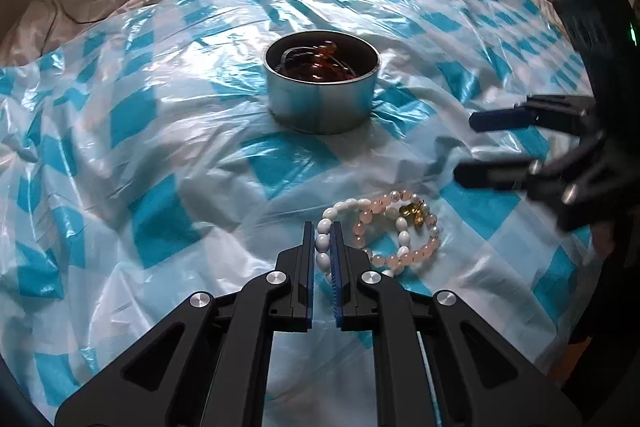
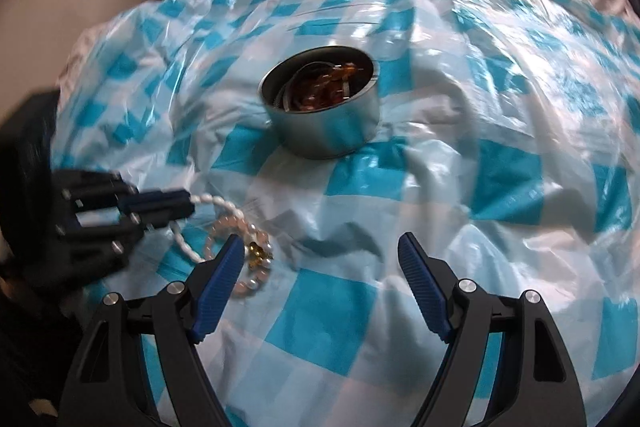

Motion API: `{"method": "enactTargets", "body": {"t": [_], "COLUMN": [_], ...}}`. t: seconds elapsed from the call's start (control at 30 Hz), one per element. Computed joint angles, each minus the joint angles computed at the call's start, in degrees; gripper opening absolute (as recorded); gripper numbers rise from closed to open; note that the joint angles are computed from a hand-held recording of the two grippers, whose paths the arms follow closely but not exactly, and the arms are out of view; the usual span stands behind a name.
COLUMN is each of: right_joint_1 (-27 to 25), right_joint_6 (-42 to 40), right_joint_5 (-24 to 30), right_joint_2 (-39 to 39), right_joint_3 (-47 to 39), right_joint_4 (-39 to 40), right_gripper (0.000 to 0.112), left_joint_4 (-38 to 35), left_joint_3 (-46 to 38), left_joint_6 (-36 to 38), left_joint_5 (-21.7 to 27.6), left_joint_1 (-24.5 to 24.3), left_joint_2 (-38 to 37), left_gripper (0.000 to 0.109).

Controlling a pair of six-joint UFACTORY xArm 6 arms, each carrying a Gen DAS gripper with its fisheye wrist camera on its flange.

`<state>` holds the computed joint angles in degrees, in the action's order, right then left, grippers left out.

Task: Organize jewelry
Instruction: 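Lower the left gripper to the pile and grasp the white pearl bracelet, then grasp the pink bead bracelet with right while left lifts the white pearl bracelet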

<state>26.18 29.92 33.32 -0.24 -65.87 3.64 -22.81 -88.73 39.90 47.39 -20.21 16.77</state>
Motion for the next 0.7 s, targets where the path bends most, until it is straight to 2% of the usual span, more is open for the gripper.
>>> {"method": "enactTargets", "body": {"t": [0.1, 0.2, 0.23, 0.3, 0.33, 0.37, 0.4, 0.5, 0.7], "right_joint_1": [0.9, 1.8, 2.2, 2.9, 3.4, 3.6, 3.6, 3.3, 0.8], "right_joint_6": [-0.4, -4.2, -4.5, -6.1, -6.6, -7.5, -8.9, -12.3, -12.9], "right_joint_5": [-3.3, -3.1, -1.4, 1.3, 1.5, 1.7, 1.8, 1.4, -2.6], "right_joint_2": [2.3, 5.8, 7.4, 9.6, 10.1, 10.3, 10.3, 8.9, 3.9], "right_joint_3": [-1.1, -4.4, -6.3, -8.7, -9.1, -9.5, -9.6, -8.7, -2.6], "right_joint_4": [-0.5, 1.4, 0.0, -0.3, -1.1, -1.5, -0.5, 3.3, 11.7], "right_gripper": [0.076, 0.076, 0.075, 0.055, 0.053, 0.044, 0.028, 0.009, 0.009], "left_joint_4": [0.2, 0.8, 0.9, 1.2, 1.3, 1.4, 1.4, 1.9, 3.4], "left_joint_3": [0.1, 0.6, 0.4, 0.3, 0.4, 0.2, 0.1, 0.4, 0.4], "left_joint_6": [0.4, 0.3, 0.1, -0.2, -0.3, -0.5, -0.5, -0.6, -1.4], "left_joint_5": [0.1, 0.1, 0.3, 0.5, 0.6, 0.7, 1.0, 1.1, 1.1], "left_joint_1": [-0.1, -0.1, 0.0, 0.3, 0.4, 0.5, 0.5, 0.3, 0.2], "left_joint_2": [-0.1, -0.1, 0.1, 0.4, 0.4, 0.6, 0.7, 0.8, 1.1], "left_gripper": [0.006, 0.007, 0.007, 0.007, 0.007, 0.007, 0.007, 0.007, 0.007]}}
